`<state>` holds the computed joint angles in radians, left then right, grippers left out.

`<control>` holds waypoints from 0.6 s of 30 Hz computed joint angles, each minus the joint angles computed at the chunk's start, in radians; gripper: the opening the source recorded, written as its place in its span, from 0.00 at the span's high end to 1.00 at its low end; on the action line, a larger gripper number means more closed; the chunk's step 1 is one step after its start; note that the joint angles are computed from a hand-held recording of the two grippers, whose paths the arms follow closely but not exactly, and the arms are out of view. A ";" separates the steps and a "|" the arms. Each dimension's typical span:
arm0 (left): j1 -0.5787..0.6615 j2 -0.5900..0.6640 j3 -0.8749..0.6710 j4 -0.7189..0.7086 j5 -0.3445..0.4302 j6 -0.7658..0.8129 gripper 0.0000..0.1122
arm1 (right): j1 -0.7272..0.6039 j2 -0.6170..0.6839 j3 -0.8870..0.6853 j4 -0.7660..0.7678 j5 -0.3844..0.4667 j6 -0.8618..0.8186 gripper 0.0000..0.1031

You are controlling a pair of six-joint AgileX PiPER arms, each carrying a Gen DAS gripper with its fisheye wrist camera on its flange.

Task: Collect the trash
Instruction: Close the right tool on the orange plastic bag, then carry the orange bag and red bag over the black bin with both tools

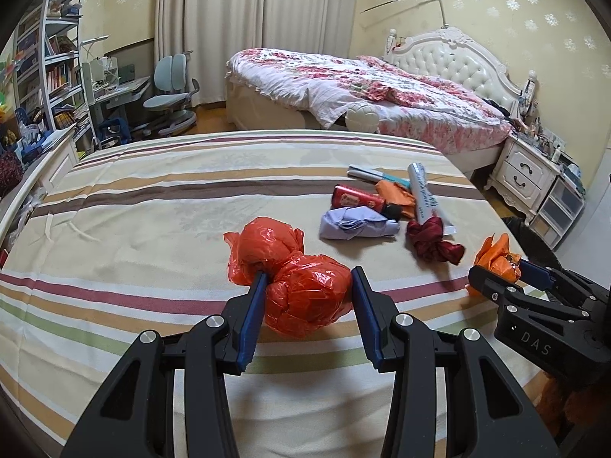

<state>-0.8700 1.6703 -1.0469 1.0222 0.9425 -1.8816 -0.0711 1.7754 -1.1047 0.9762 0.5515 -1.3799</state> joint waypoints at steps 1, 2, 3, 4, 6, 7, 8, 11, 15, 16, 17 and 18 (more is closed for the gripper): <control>-0.007 0.003 -0.009 0.006 -0.001 0.000 0.61 | -0.014 -0.002 -0.003 0.005 0.006 -0.005 0.46; -0.012 0.007 -0.019 0.011 -0.001 0.002 0.61 | -0.025 -0.001 -0.012 0.004 0.012 -0.004 0.46; -0.015 0.013 -0.032 0.014 0.000 0.008 0.61 | -0.038 -0.002 -0.016 0.007 0.014 -0.009 0.46; -0.020 0.022 -0.049 0.018 -0.001 0.016 0.61 | -0.056 -0.004 -0.021 0.010 0.017 -0.015 0.46; -0.028 0.044 -0.089 0.026 -0.005 0.039 0.61 | -0.085 -0.003 -0.037 0.011 0.020 -0.016 0.46; -0.031 0.058 -0.111 0.026 -0.006 0.051 0.61 | -0.102 -0.001 -0.047 0.012 0.024 -0.016 0.46; -0.033 0.073 -0.137 0.027 -0.010 0.066 0.61 | -0.117 0.002 -0.056 0.014 0.027 -0.016 0.46; -0.034 0.120 -0.215 0.023 -0.034 0.113 0.61 | -0.165 0.012 -0.089 0.016 0.032 -0.017 0.46; -0.038 0.197 -0.336 0.017 -0.057 0.181 0.61 | -0.223 0.050 -0.151 0.014 0.029 -0.012 0.46; -0.037 0.224 -0.379 0.012 -0.067 0.207 0.61 | -0.240 0.066 -0.175 0.008 0.029 -0.002 0.46; -0.036 0.244 -0.413 0.006 -0.072 0.229 0.61 | -0.249 0.078 -0.190 0.004 0.026 0.004 0.46; -0.035 0.263 -0.444 0.001 -0.076 0.248 0.61 | -0.262 0.095 -0.214 -0.004 0.026 0.015 0.46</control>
<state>-0.9052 1.9333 -1.4904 1.0237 0.8662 -1.6334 -0.3333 1.8699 -1.3183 0.9724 0.5772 -1.3648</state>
